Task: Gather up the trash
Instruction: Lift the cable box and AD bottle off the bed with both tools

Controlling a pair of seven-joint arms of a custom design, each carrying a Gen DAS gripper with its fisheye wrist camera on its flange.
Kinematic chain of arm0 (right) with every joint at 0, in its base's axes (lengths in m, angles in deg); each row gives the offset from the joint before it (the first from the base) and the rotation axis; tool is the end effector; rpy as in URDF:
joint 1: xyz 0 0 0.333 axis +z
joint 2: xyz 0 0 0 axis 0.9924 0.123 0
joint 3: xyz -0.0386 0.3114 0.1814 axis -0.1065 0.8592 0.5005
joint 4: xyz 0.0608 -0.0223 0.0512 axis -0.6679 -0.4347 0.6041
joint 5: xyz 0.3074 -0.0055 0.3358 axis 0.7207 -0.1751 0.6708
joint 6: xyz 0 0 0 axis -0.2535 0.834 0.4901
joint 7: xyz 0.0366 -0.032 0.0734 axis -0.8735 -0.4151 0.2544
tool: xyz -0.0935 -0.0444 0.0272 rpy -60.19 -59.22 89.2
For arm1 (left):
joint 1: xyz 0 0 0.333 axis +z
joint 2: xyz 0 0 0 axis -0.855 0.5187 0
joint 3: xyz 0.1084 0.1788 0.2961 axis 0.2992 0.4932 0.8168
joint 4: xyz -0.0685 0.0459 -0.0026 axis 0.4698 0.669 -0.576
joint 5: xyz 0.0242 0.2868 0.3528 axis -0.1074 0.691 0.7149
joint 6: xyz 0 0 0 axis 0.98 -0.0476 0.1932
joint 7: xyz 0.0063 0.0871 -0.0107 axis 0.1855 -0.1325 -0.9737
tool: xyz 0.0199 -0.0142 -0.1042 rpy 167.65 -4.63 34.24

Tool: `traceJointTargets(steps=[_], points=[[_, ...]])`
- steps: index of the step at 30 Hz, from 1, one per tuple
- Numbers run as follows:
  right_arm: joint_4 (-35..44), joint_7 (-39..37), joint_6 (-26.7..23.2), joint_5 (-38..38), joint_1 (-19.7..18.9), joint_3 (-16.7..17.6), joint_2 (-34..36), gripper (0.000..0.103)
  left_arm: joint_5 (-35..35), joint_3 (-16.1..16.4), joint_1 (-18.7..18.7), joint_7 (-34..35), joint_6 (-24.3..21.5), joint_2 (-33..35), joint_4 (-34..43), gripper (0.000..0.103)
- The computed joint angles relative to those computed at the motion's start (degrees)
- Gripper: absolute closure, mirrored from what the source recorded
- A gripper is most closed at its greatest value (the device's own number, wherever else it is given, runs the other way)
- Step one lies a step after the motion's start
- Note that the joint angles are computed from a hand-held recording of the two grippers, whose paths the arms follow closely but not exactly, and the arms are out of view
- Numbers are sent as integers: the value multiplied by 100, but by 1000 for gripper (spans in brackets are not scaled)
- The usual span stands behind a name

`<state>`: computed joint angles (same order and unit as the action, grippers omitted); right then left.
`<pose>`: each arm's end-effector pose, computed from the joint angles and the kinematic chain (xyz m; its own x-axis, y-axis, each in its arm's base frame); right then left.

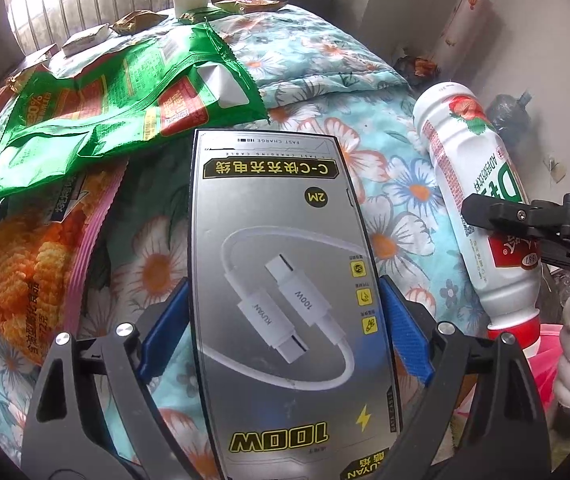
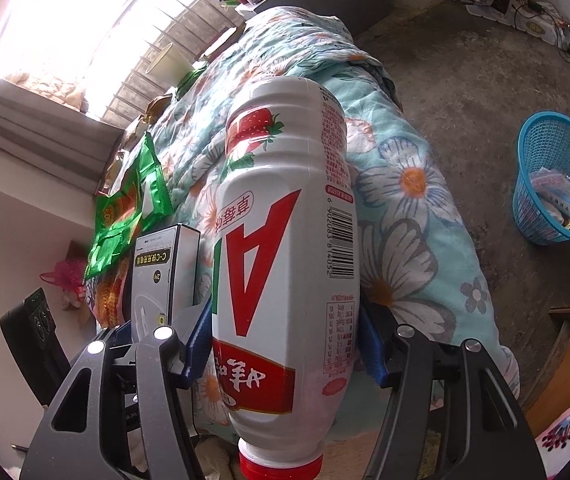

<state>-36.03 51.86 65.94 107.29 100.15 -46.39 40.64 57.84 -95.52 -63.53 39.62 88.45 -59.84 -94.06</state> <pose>0.5256 0.1459 0.6611 -0.1332 -0.8325 -0.5378 -0.8808 0.3482 -0.3208 0.4889 -0.1410 0.6753 -0.2265 -0.9618 0.1538 -0.8733 0.1306 -0.4694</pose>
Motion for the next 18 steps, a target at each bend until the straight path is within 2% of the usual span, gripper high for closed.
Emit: traceJointTargets(steps=[18], points=[[-115, -2, 97, -30, 27, -22, -156, 44, -75, 21, -24, 106, 74, -186, -90, 18]])
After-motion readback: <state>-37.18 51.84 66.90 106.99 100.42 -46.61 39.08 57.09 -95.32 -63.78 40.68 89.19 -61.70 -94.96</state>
